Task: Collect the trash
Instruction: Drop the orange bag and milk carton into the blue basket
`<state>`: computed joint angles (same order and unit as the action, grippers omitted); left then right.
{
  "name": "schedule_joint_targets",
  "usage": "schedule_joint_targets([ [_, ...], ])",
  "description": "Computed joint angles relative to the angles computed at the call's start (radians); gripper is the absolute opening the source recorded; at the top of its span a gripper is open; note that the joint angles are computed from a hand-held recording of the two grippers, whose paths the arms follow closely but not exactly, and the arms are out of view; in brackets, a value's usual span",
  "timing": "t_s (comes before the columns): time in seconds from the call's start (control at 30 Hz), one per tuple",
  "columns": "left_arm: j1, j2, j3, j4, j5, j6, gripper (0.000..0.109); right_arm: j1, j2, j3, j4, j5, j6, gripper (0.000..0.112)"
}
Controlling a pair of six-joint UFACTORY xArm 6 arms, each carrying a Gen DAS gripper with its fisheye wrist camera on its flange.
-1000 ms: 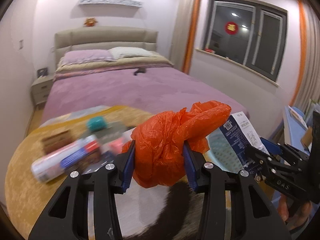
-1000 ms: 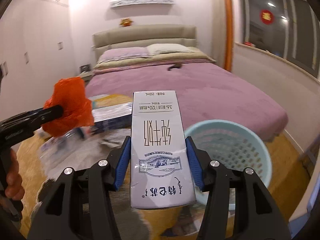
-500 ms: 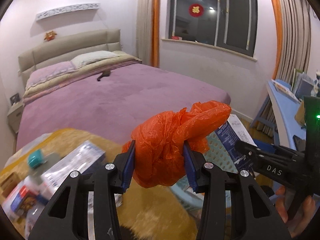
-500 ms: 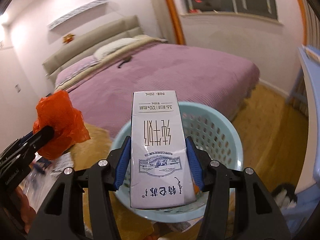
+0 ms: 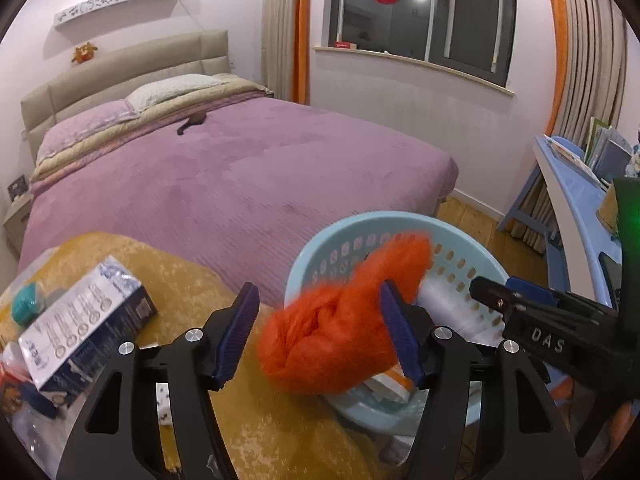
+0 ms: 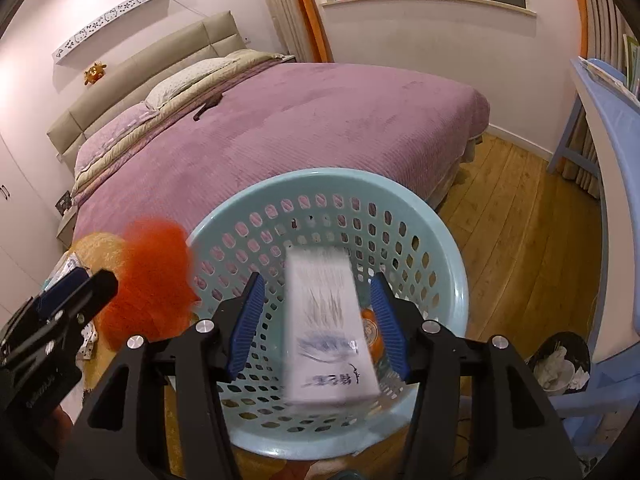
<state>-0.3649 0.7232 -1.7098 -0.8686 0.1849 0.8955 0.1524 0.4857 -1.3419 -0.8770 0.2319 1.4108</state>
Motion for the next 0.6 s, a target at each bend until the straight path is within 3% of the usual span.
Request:
schedule_joint_targets([
  [0.13, 0.011, -0.071, 0.075, -0.219, 0.006, 0.194, 0.078, 0.004, -0.04, 0.035, -0.075, -0.021, 0.073, 0.052],
  [0.3, 0.029, -0.157, 0.163, -0.389, 0.002, 0.342, 0.078, 0.038, -0.107, 0.065, -0.201, -0.022, 0.167, 0.052],
  [0.6, 0.102, -0.381, 0.354, -0.787, 0.009, 0.724, 0.078, 0.147, -0.181, 0.033, -0.397, -0.034, 0.255, 0.052],
])
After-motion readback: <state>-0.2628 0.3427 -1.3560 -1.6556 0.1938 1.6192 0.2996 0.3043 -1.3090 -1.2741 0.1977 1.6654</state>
